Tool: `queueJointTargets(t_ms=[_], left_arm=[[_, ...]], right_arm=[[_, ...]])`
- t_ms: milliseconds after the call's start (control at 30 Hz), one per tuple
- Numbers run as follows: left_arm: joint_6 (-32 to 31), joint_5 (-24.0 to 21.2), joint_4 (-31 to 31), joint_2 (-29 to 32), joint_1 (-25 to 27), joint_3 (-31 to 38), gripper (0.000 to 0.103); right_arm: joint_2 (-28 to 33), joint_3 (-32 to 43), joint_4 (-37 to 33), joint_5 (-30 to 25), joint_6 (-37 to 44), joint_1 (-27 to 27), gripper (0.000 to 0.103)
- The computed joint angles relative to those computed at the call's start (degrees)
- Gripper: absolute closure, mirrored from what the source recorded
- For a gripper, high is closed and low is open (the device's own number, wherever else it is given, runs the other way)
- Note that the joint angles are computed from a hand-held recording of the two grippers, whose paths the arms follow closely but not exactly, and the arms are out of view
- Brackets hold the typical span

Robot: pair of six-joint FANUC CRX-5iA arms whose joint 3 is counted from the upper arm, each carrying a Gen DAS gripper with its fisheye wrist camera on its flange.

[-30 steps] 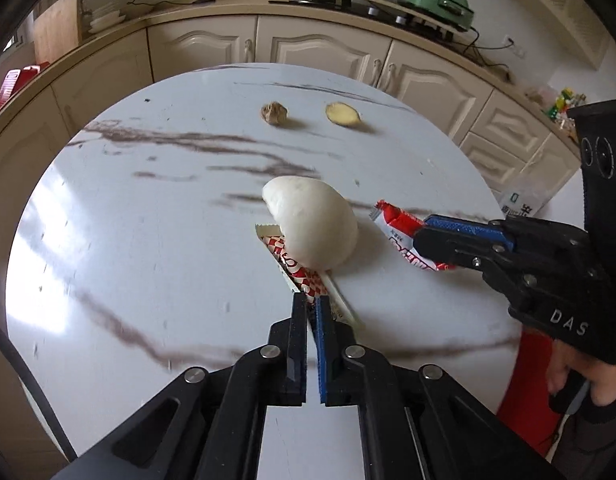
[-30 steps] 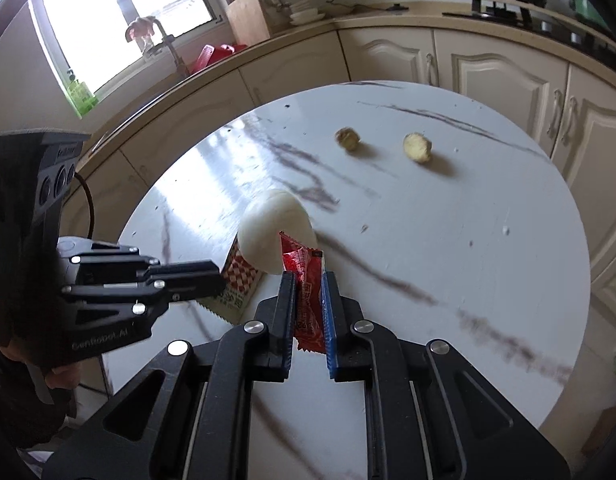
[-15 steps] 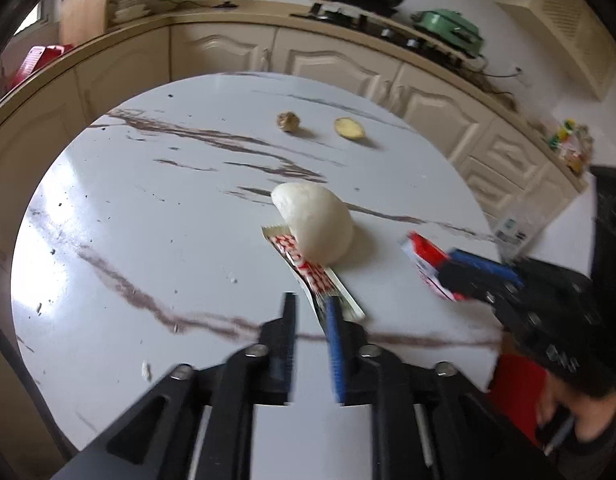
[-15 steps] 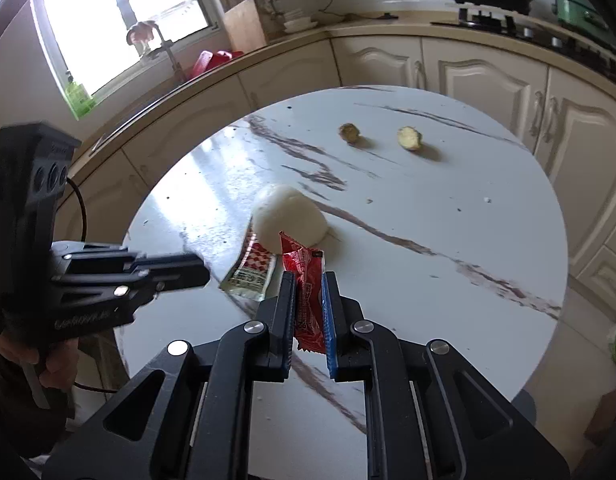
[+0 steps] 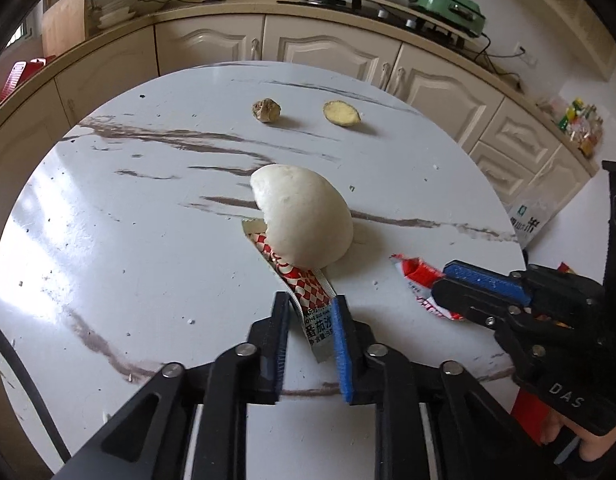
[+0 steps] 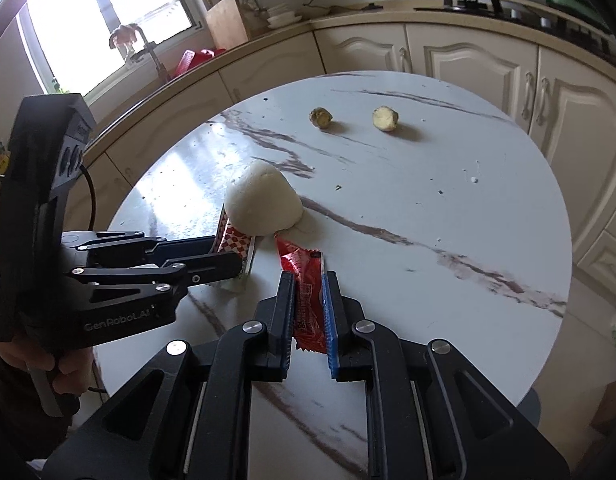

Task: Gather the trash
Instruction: 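Lift the red wrapper and sauce sachet off the table with both tools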

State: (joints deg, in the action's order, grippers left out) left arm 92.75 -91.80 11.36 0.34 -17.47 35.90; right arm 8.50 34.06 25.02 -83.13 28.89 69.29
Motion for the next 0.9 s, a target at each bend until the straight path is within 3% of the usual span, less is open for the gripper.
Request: queueJointTargets(t_ms=[33, 433, 500, 567, 700, 900], left_arm=[[-0.9, 1.2, 0.8, -0.9, 0.5, -1.5, 0.099], [-7.1, 0.3, 4.6, -8.7, 5.8, -9.0, 0.101], [-7.6, 0.0, 5.6, -9.5, 6.9, -9.4, 0.101], [-8.3, -0.1, 6.8, -10.1, 7.6, -9.9, 0.101], [-8.3, 0.0, 8.0, -10.8, 7.8, -9.9, 0.102], [-8.0, 0.3, 7.8, -11.1, 6.0, -9.6, 0.102]], right_arm=[[0.2, 0.2, 0.2, -0.1, 0.1, 0.1, 0.088], [8.4, 11.0, 2.0, -10.5, 8.2, 1.9, 0.070], [10.6, 13.7, 3.3, -12.8, 10.5, 2.5, 0.071], [12.5, 15.7, 5.5, -14.8, 12.4, 3.2, 0.081], [11.3, 14.3, 5.7, -12.8, 10.4, 3.9, 0.087], [4.4, 6.4, 3.5, -5.0, 3.7, 4.2, 0.088]])
